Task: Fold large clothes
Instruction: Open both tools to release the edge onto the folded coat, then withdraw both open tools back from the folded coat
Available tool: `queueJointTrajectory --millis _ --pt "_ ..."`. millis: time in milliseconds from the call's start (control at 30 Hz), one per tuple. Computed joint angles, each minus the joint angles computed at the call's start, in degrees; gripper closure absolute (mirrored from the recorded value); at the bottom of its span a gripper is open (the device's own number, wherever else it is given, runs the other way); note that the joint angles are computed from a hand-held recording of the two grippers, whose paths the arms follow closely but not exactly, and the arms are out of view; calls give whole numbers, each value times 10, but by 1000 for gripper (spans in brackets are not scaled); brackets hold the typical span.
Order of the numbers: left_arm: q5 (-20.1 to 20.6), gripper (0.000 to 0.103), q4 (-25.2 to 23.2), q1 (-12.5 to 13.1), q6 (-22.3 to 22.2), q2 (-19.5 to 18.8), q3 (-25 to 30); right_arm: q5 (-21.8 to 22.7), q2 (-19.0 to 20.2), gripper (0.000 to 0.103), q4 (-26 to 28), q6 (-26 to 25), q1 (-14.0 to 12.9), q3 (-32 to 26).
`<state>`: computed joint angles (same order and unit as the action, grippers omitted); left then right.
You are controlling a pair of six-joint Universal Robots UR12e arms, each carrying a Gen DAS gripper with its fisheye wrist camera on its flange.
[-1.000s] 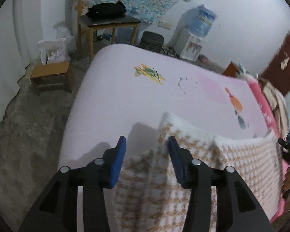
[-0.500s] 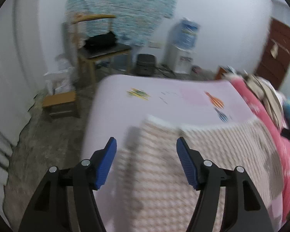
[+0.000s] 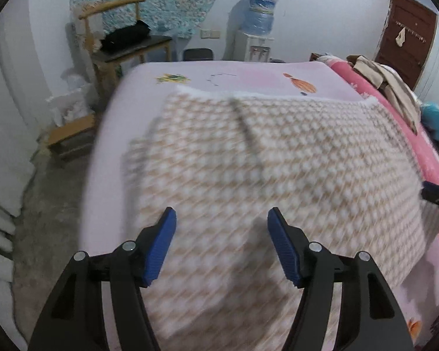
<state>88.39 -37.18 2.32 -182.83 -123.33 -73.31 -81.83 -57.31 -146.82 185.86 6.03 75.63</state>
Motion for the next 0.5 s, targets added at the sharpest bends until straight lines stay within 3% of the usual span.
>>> queueJointTrajectory --millis 100,233,333,500 --pt "19 38 29 2 0 27 -38 -20 -27 33 -24 22 0 40" --pt "14 34 69 2 -9 69 -93 -41 -66 32 -70 45 9 99" --pt "1 26 102 -5 -18 95 -126 -64 -94 24 -118 55 24 139" --pt "-4 5 168 -26 -36 127 -173 -74 -111 16 -164 87 50 171"
